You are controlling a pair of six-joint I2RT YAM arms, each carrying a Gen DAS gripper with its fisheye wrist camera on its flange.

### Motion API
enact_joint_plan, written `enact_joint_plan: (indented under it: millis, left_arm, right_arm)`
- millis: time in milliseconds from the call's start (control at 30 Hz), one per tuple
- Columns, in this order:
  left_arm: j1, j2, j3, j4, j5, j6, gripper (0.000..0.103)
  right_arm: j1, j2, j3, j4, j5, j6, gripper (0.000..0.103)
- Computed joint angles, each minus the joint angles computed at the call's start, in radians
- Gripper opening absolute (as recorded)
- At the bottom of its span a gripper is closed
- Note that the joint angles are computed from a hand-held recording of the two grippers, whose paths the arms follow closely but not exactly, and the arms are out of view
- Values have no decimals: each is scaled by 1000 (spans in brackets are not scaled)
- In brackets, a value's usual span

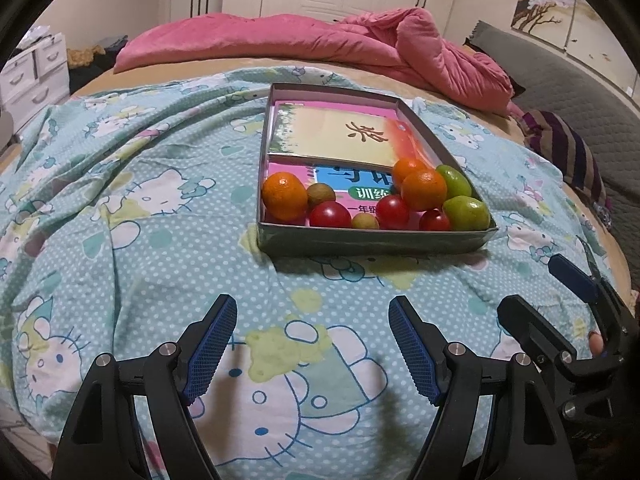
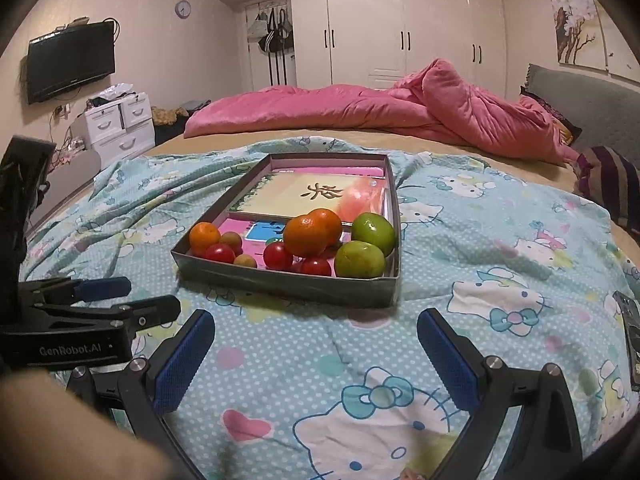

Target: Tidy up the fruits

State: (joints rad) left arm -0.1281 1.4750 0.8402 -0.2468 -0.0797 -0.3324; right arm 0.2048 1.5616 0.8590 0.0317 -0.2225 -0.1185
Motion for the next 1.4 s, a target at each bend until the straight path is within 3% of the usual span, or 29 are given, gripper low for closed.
enact_joint_plan:
  millis: [1400]
  left_arm:
    - [-7, 1, 8, -3, -25, 22, 79]
  right_arm:
    - [-1, 8, 7, -6, -4, -10, 102]
